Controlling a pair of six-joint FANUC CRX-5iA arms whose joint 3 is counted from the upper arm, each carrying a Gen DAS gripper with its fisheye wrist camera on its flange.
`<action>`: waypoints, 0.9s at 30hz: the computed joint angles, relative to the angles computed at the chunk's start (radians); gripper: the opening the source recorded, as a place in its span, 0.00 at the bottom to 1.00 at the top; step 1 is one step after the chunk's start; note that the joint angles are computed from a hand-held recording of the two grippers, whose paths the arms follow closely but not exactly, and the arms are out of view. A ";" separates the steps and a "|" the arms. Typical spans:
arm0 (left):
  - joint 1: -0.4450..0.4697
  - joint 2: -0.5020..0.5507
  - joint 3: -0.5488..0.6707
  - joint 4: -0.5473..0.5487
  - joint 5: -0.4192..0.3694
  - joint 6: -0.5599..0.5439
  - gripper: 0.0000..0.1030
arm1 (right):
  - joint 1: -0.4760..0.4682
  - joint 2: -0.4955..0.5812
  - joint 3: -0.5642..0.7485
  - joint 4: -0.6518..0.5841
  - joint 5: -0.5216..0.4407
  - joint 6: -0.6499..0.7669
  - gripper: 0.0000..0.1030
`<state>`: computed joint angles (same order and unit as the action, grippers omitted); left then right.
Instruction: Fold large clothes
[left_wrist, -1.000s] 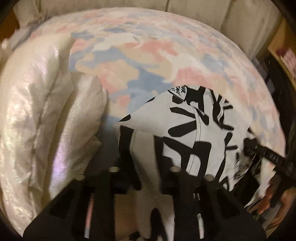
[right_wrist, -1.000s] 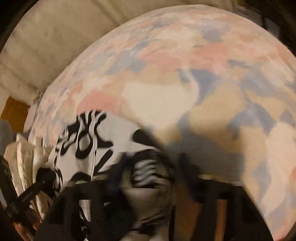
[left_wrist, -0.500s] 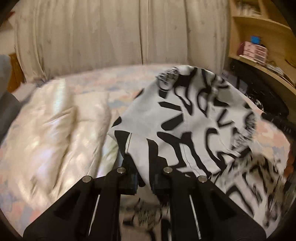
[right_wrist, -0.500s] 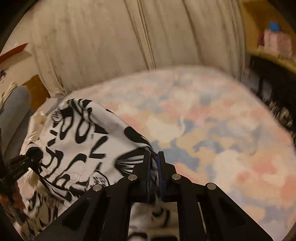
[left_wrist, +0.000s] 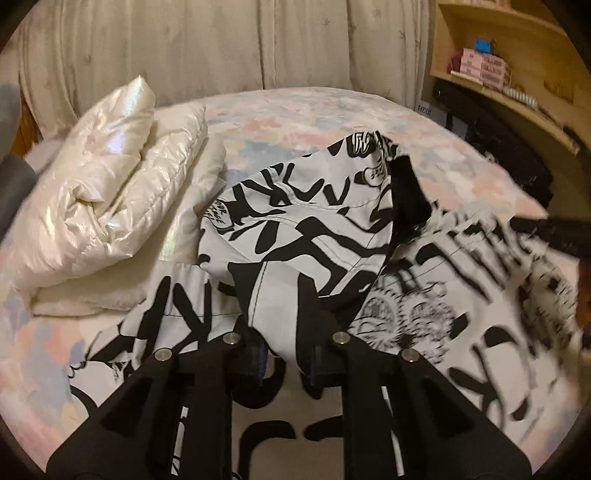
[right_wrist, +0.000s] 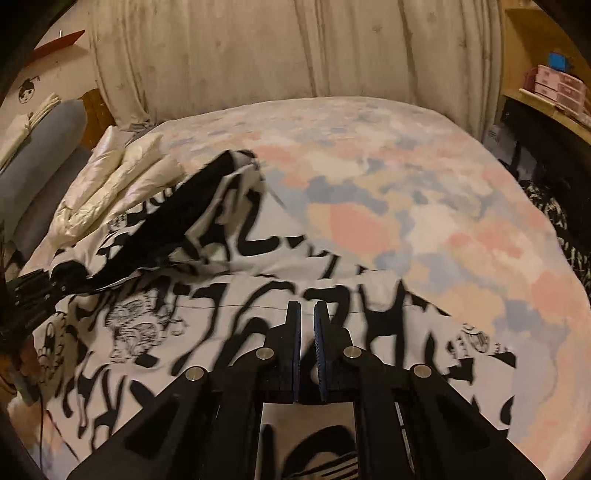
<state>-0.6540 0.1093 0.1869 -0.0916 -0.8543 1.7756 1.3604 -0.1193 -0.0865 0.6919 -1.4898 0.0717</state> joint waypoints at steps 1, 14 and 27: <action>0.026 0.004 -0.004 0.068 -0.008 -0.034 0.17 | -0.025 0.027 0.037 -0.015 0.019 0.029 0.11; 0.189 0.140 0.027 0.537 -0.056 -0.183 0.54 | -0.247 0.310 0.452 -0.098 0.115 0.281 0.49; 0.001 0.130 0.152 0.225 0.214 -0.358 0.00 | -0.247 0.214 0.267 -0.060 0.220 0.158 0.49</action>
<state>-0.6528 0.2392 0.3387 0.1335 -0.6406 1.4172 1.1135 0.0952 0.1807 0.6315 -1.2695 0.2294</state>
